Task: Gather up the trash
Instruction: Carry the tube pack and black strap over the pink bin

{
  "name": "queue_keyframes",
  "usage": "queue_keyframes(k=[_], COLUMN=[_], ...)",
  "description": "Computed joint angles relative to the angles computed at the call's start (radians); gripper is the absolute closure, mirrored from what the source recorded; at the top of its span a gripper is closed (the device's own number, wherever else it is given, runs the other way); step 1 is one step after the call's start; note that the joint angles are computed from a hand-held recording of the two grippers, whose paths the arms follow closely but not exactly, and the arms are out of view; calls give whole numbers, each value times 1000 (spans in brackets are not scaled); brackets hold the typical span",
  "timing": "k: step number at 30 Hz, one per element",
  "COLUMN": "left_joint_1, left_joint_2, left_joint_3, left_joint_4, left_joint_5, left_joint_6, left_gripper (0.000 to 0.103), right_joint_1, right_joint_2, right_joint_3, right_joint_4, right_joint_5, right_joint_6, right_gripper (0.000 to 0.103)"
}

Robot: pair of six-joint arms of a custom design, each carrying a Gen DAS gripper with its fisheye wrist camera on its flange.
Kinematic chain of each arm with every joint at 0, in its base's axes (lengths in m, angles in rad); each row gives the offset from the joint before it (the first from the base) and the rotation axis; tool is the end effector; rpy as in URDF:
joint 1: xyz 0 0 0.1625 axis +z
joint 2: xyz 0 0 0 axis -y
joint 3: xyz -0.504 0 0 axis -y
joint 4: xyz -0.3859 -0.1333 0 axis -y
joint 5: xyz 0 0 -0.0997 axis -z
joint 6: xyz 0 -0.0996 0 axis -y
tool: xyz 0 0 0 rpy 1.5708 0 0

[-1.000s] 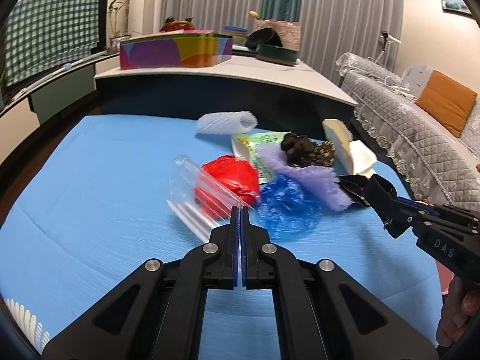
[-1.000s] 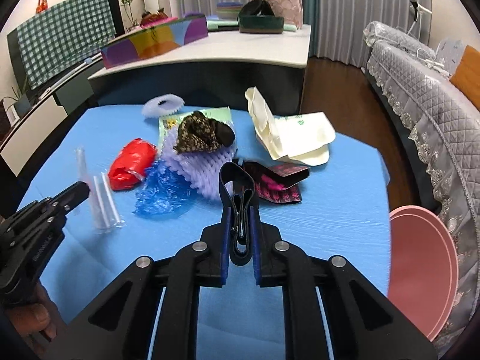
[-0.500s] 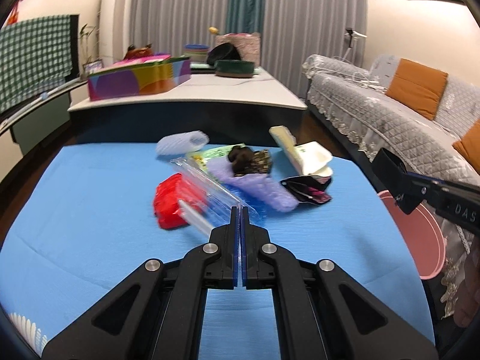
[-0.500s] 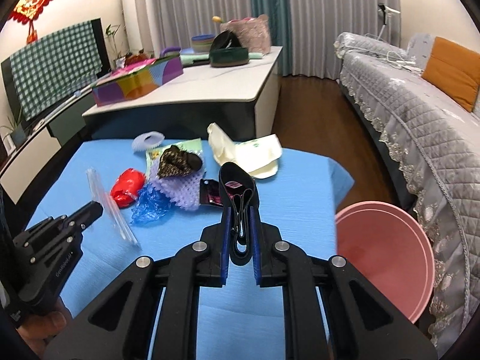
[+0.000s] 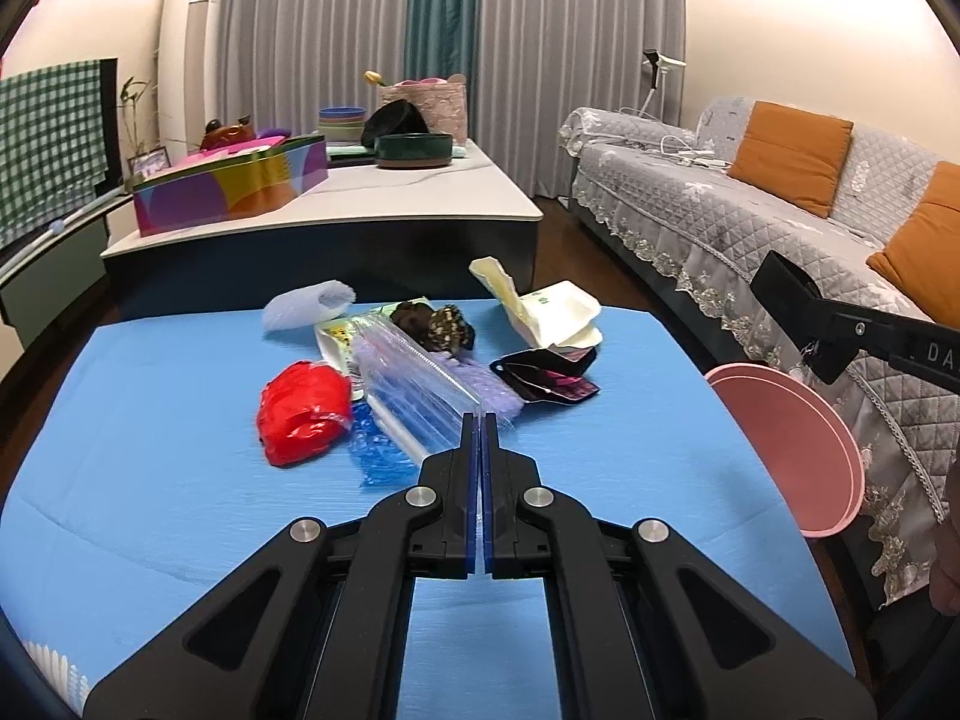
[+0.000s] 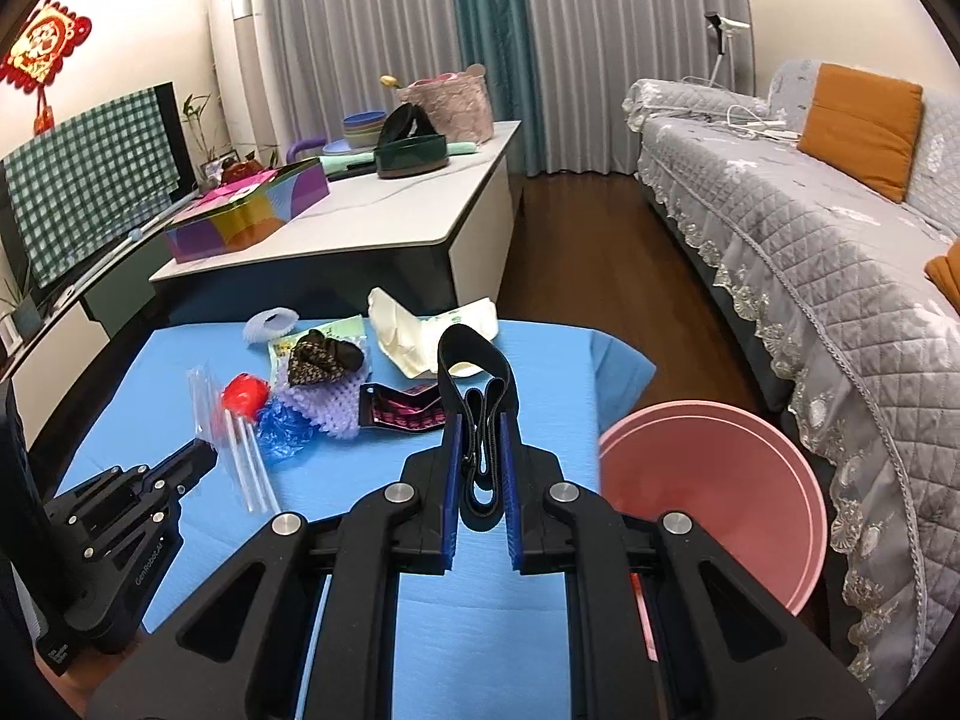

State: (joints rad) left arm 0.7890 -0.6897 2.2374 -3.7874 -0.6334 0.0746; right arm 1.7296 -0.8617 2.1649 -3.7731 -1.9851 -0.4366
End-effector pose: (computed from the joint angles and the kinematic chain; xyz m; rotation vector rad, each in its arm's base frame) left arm -0.2095 -0.5142 0.1130 0.5711 2.1997 -1.1221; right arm 0.1812 -0.5418 0.1941 0.4731 -2.3750 1.0812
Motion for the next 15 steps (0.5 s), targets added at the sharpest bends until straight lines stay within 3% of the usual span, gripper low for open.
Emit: queue_keyframes(k=[15], left_joint_1=[-18], left_joint_2=[11], left_joint_3=[-15], left_joint_4=[19], left_joint_5=[-57], left_joint_6=[30], left_gripper=[102], right_joint_1=[-8], right_joint_2=[-37], right_joint_3=[21], right_joint_4=[-71], right_joint_5=[-33], right_joint_6=[-6], right_gripper=[90])
